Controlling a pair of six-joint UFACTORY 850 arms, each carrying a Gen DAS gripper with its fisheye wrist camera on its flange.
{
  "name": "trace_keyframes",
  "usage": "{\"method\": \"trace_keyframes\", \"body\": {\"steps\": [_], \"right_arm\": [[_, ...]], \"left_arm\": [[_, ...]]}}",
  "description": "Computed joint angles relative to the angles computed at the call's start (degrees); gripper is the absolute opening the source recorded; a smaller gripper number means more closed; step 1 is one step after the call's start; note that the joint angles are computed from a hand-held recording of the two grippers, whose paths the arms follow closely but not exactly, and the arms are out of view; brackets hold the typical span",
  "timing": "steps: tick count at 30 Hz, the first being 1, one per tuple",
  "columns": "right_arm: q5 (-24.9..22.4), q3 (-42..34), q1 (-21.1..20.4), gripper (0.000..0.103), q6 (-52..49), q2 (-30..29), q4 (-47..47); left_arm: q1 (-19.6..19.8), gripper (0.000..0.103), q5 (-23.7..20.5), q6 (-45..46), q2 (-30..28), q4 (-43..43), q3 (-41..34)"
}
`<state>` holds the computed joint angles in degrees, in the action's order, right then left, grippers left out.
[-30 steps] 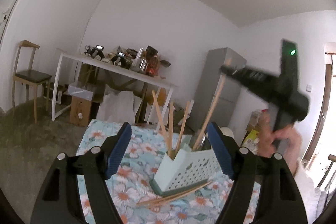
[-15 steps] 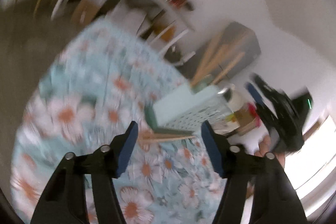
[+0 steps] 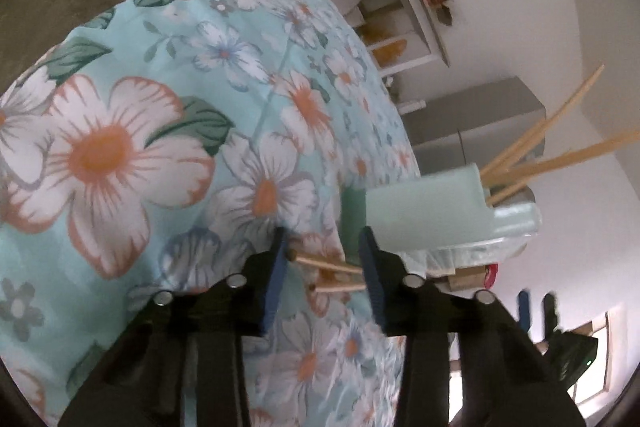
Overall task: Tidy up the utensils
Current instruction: 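Lower the chopstick into the basket and open the right gripper, then grasp another wooden chopstick with the left gripper and lift it upright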
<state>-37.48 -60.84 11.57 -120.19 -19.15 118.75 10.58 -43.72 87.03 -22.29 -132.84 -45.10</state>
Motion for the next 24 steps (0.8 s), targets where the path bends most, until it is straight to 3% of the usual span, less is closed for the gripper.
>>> {"method": "trace_keyframes", "body": {"steps": [5, 8, 13, 17, 19, 24], "right_arm": [[1.2, 0.0, -1.5, 0.049, 4.5, -1.5, -1.6], [2.7, -0.1, -2.1, 0.049, 7.1, -2.1, -2.9], [4.9, -1.0, -3.0, 0.049, 16.1, -4.0, -9.0], [4.3, -3.5, -3.5, 0.049, 29.0, -6.8, -18.8], [2.2, -5.1, -3.7, 0.049, 35.3, -8.5, -23.5], [-0.7, -7.6, -3.6, 0.042, 43.0, -11.0, -28.5]], "left_arm": [[-0.3, 0.01, -1.0, 1.8, -1.0, -4.1, 0.4], [-0.2, 0.009, -3.0, 5.4, 0.4, -7.3, 2.5], [-5.0, 0.007, -1.4, 33.4, 13.6, -24.0, 10.4], [-7.8, 0.006, -1.5, 46.1, 23.8, -30.8, 15.2], [-9.6, 0.006, 0.9, 54.0, 29.8, -34.5, 16.8], [-12.9, 0.005, 8.7, 64.9, 36.4, -37.5, 16.7]]}}
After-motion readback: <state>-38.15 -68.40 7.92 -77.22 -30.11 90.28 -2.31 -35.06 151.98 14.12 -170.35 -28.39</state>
